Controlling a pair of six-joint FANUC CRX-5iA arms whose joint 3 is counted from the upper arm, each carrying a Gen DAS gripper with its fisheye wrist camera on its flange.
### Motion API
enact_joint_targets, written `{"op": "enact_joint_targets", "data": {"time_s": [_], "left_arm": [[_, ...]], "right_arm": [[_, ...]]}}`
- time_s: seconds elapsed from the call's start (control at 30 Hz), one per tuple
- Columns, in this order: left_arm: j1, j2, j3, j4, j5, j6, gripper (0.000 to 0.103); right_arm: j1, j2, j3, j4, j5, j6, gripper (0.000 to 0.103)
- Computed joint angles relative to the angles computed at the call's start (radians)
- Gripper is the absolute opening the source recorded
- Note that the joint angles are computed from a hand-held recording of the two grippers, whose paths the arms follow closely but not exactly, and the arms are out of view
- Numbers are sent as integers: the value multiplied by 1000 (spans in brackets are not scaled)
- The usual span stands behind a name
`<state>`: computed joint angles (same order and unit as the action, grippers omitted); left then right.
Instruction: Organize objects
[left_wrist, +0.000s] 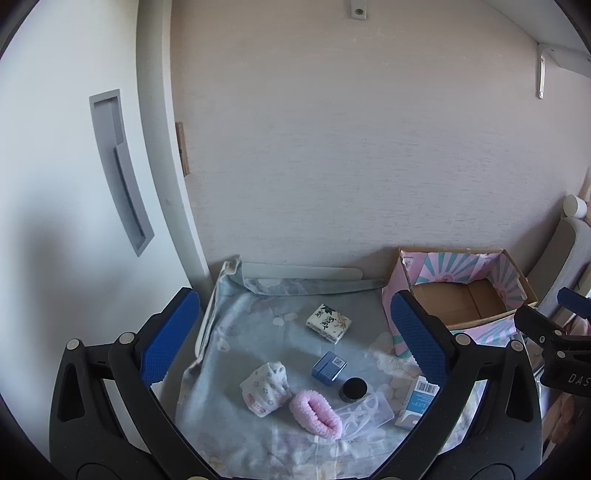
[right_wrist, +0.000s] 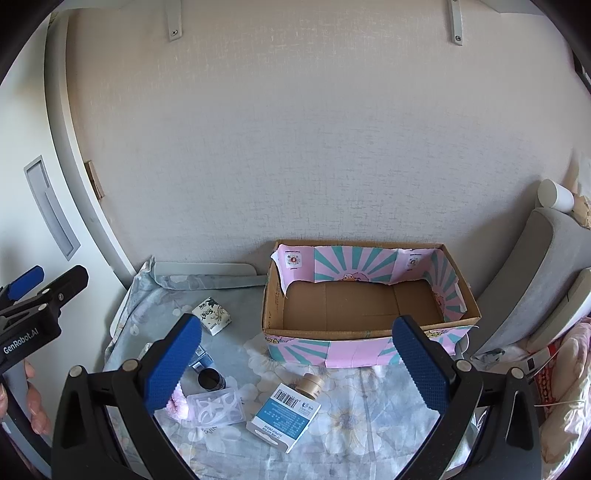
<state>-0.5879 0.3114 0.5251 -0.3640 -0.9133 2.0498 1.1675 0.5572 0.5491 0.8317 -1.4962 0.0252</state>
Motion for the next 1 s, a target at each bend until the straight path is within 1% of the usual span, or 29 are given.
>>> {"op": "enact_joint_targets", "data": {"time_s": [0.5,0.7,1.0], "left_arm": [[7,-9,-14,10,10,-5,103],[3,-13,-11,9,-6,-2,103],[1,-26,-20,17,-8,2,103]], "right_arm": [[3,-8,-10,2,9,16,103],[7,-10,-10,7,8,17,103],[17,-22,-23,18,12,11,103]]}}
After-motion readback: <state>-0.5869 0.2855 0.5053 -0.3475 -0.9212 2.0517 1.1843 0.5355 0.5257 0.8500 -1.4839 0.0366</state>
